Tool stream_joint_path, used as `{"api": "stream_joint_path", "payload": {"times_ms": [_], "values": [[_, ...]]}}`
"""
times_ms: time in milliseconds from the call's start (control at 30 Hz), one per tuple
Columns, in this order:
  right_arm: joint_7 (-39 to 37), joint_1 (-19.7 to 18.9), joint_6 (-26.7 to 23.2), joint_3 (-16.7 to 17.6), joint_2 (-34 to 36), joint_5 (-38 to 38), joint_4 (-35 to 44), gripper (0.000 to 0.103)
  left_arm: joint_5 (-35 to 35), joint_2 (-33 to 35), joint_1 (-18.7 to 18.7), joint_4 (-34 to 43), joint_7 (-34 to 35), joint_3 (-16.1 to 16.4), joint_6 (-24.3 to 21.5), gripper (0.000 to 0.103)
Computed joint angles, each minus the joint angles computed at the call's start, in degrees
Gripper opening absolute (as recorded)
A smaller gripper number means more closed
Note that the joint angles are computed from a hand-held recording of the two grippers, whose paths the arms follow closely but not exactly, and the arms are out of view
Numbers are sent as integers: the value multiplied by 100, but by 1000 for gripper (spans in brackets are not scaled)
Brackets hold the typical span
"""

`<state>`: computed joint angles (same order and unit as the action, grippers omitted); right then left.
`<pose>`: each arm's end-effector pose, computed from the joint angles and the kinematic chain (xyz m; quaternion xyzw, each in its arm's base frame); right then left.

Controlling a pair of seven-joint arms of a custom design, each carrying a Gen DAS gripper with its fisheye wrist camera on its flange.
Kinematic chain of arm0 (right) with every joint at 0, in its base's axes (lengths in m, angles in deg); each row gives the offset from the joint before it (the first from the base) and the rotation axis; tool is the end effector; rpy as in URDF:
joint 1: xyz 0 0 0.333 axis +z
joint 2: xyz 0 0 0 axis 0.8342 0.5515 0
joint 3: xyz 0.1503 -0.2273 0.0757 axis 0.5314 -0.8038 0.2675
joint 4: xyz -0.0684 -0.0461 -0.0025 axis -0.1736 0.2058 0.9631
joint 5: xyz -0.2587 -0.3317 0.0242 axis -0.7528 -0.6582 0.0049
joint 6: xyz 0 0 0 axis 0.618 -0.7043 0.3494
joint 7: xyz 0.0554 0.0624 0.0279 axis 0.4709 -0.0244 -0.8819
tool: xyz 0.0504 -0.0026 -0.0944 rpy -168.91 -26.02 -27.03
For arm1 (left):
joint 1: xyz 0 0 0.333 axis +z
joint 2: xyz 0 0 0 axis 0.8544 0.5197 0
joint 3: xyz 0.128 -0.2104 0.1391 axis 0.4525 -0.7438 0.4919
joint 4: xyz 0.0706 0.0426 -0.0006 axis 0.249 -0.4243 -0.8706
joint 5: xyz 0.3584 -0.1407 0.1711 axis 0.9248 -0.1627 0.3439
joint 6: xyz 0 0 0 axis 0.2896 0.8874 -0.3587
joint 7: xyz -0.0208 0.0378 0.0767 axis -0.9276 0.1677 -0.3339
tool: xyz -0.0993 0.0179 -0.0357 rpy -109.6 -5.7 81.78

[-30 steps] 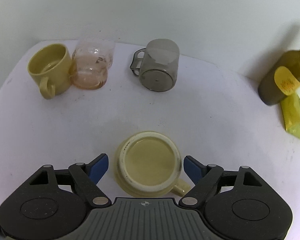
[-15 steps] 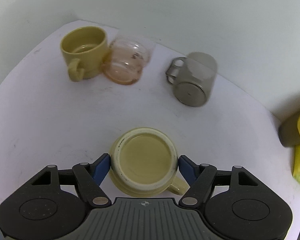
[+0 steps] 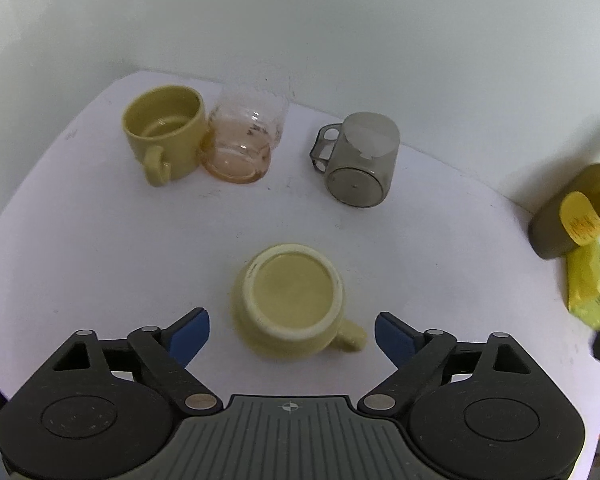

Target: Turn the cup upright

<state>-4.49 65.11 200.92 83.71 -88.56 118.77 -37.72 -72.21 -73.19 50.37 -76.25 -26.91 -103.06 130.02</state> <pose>0.5548 0.0500 0.5350 -0.7344 0.5916 -0.0191 0.3321 0.5203 -0.2068 0.5064 -0.8156 0.5254 -0.1665 0.1760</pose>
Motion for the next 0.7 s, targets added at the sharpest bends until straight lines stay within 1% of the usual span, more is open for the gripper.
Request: {"api": "stream_joint_path", "payload": {"times_ms": [33, 67, 133, 200, 233, 300, 333, 367, 433, 500, 633, 700], "values": [[-27, 10, -32, 0, 7, 6, 11, 79, 17, -82, -6, -40, -33, -14, -40, 98], [-66, 27, -116, 11, 26, -16, 45, 81, 47, -340, -16, -184, -117, -41, -156, 102], [-94, 43, -212, 33, 43, -45, 89, 87, 47, -613, -15, -299, -186, -77, -326, 103], [-159, 79, -409, 62, 66, -83, 188, 91, 37, -818, 5, -357, -229, -99, -498, 103], [-162, 87, -428, 84, 48, -106, 189, 92, 29, -881, 17, -376, -234, -102, -532, 103], [10, 114, -473, 216, 5, -405, 248, 93, -10, -1269, 35, -586, -219, -71, -589, 103], [117, 125, -493, 254, -8, -519, 273, 102, -32, -1338, 52, -607, -200, -79, -630, 103], [470, 123, -535, 392, -44, -878, 350, 103, -55, -1465, 68, -643, -138, -62, -713, 103], [732, 188, -358, 463, -185, -1082, 269, 103, -100, -1621, 105, -685, 65, -19, -817, 103], [1085, 271, -127, 629, -390, -1448, 162, 103, -133, -1701, 137, -608, 467, 51, -1162, 103], [1436, 497, -61, 700, -589, -1702, 53, 103, -155, -1947, 255, -756, 713, 82, -1194, 103], [1665, 592, -148, 796, -681, -1919, 17, 103, -246, -2114, 276, -864, 930, 157, -1218, 103]]}}
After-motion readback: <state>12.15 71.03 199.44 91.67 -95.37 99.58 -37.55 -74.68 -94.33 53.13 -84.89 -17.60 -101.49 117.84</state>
